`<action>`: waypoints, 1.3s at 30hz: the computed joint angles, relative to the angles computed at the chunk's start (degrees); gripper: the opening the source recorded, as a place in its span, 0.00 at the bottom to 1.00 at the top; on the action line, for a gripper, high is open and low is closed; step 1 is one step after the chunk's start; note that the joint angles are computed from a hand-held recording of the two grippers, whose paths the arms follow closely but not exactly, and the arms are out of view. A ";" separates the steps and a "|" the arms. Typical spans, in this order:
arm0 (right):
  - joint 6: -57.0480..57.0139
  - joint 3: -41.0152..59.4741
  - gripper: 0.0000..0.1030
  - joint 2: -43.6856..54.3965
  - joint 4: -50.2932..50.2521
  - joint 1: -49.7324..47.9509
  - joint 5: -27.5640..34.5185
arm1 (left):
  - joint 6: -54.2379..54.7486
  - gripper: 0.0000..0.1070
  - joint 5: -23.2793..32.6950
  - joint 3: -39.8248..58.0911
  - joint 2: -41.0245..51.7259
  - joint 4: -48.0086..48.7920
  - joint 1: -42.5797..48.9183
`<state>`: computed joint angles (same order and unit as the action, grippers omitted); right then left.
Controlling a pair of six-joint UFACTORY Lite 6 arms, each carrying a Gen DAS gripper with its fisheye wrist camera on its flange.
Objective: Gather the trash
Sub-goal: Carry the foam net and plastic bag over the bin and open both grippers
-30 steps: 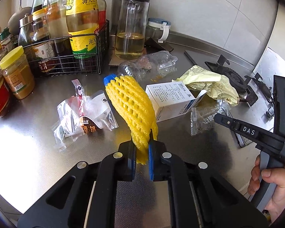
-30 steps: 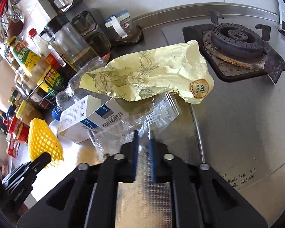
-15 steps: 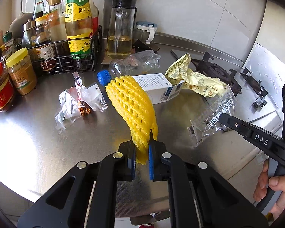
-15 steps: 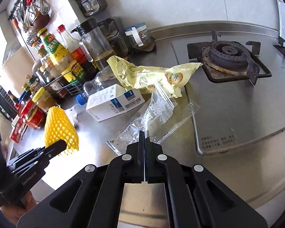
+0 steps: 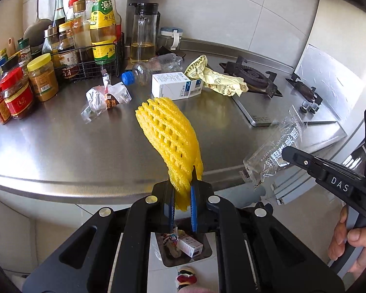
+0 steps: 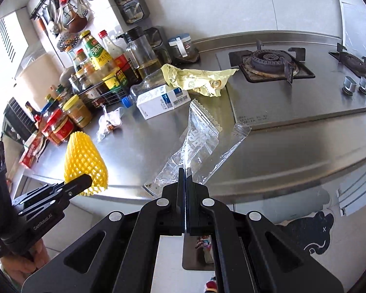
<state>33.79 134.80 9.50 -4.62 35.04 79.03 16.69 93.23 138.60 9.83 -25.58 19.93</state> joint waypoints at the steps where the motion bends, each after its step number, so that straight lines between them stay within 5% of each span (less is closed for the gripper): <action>1: 1.42 -4.38 0.02 -3.05 -1.21 1.74 -0.83 | 0.94 0.08 -0.52 -4.07 -2.97 -0.51 0.60; 12: 16.98 -56.03 0.02 -31.49 -5.63 15.57 -11.48 | 9.16 0.08 -9.03 -55.90 -33.79 2.01 1.51; 19: 13.42 -83.63 0.02 -38.00 1.92 13.44 -27.07 | 6.95 0.08 -22.09 -82.08 -41.18 6.18 -7.16; 30: -3.36 -93.89 0.02 -17.04 11.77 7.16 -49.82 | 9.57 0.08 -46.39 -98.49 -24.27 4.50 -14.03; 39: -15.46 -91.01 0.05 -4.56 21.08 3.36 -57.17 | 15.75 0.12 -55.18 -95.72 -7.74 -0.14 -11.88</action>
<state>18.33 43.79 4.94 16.46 38.40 21.86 32.44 38.05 42.88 2.09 -25.72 8.06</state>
